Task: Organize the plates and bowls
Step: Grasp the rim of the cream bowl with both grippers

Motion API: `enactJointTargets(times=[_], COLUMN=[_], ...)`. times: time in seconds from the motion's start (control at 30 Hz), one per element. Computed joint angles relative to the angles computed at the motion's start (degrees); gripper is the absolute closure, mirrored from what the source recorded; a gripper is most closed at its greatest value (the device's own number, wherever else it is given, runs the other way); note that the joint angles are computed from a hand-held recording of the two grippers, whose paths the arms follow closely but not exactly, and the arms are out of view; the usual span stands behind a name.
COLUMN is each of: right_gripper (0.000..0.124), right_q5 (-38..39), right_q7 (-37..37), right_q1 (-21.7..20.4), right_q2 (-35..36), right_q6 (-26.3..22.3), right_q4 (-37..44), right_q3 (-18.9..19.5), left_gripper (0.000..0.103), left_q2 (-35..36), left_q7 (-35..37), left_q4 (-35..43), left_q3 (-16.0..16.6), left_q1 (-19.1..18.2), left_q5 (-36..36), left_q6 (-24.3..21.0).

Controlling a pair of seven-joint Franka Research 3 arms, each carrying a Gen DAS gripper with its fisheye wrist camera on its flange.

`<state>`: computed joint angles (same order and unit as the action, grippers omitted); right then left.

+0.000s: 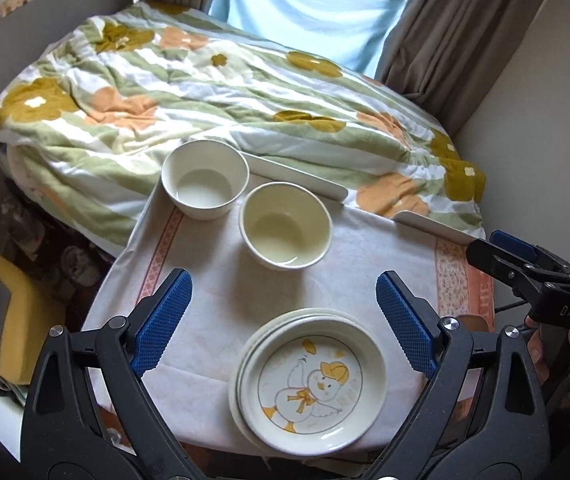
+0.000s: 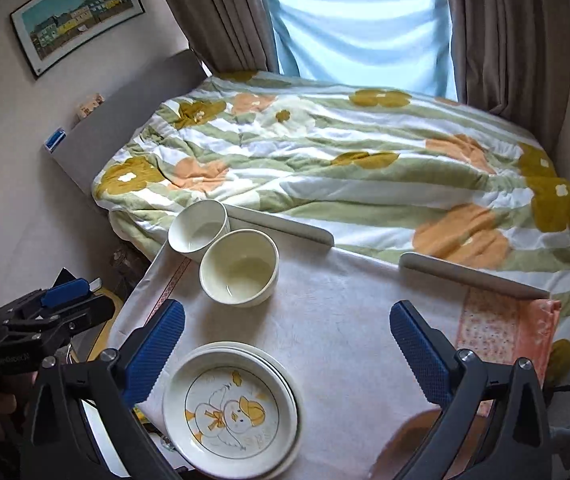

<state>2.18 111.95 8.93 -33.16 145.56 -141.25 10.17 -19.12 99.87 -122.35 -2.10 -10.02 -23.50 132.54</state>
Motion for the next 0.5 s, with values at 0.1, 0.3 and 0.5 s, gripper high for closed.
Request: enactJointTargets(times=[0.1, 0.3, 0.5], right_gripper=[0.024, 0.052, 0.064], right_q5=[-0.59, 4.05, 9.51], right_q7=[1.93, 2.94, 0.92], right_q1=[-0.95, 2.05, 4.15], right_q2=[10.05, 23.38, 29.70], right_q6=[-1.19, -1.12, 0.59], right_q4=[5.71, 11.77, 14.41], right_q3=[0.30, -3.84, -6.07], left_gripper=[0.013, 0.037, 0.057], left_q2=[7.53, 21.15, 28.45], left_q7=[2.01, 4.22, 4.49], left_q4=[4.21, 12.96, 17.99], left_q3=[0.94, -2.39, -6.55], left_q1=[0.63, 4.45, 7.64], left_q5=[-1.91, -3.96, -2.95], left_q6=[-1.09, -5.67, -8.00])
